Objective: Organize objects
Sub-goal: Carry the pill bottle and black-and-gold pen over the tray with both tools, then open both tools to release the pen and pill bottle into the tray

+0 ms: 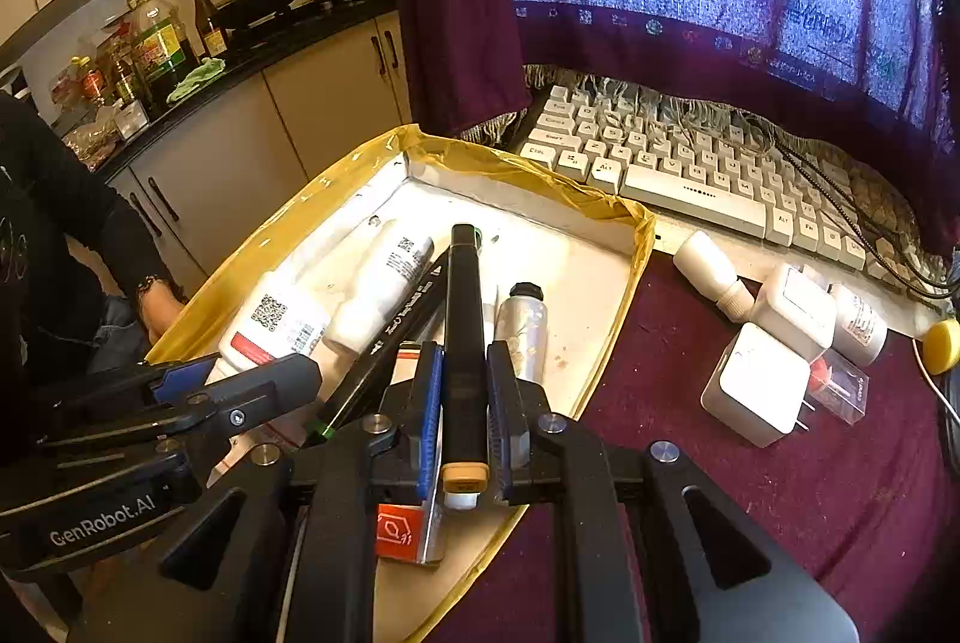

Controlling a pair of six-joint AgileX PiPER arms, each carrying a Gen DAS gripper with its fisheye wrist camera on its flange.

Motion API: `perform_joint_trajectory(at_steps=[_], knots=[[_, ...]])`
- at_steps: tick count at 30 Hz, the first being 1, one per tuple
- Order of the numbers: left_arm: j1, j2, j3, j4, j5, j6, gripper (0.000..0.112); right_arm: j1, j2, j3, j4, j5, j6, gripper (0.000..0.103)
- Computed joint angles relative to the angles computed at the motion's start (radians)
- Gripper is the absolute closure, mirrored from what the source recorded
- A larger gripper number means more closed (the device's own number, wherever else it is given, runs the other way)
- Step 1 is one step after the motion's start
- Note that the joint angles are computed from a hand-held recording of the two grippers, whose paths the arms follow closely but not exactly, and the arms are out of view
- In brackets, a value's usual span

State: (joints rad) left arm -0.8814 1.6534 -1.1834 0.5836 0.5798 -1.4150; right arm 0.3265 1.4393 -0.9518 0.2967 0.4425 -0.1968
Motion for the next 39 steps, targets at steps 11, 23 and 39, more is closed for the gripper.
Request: perform_joint_trajectory(at_steps=[11, 23, 39], knots=[[0.008, 0.009, 0.000, -0.001, 0.004, 0.007, 0.083, 0.000, 0.020, -0.003, 0.051, 0.011, -0.048, 0.090], [-0.037, -0.033, 0.039, 0.184, -0.013, -0.179, 0.060, -0.076, -0.083, 0.071, 0.253, 0.029, -0.237, 0.071], [-0.199, 0.055, -0.112, 0.247, 0.015, -0.148, 0.055, -0.512, -0.281, 0.288, 0.572, 0.206, -0.736, 0.052]])
